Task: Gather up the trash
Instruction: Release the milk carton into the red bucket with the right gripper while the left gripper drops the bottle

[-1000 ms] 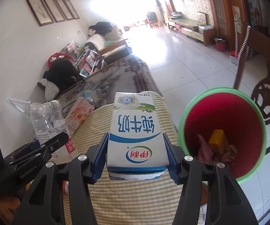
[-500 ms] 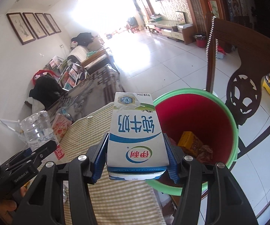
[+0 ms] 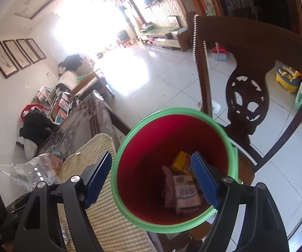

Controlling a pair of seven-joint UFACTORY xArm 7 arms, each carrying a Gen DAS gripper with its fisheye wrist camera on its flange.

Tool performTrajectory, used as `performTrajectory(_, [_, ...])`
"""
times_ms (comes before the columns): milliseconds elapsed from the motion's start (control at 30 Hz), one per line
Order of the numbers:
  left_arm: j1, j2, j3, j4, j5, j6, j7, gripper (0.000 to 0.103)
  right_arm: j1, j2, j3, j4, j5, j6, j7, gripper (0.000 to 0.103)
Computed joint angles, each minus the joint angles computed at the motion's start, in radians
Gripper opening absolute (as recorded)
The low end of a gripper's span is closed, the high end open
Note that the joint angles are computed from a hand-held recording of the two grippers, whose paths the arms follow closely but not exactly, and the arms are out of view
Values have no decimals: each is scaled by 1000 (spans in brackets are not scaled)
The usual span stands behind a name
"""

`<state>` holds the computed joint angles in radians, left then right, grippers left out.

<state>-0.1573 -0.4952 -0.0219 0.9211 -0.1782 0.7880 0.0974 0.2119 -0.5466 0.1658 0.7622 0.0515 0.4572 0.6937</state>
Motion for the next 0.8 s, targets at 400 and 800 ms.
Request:
performTrajectory(400, [-126,238,-65,186,-103,-51,105,52,-97,-225,13,-124,-51,106,98,76])
performTrajectory(800, [-104,130,-46,137,-93,-56,99,76,-59,-138,29,-63,-50,58,90,76])
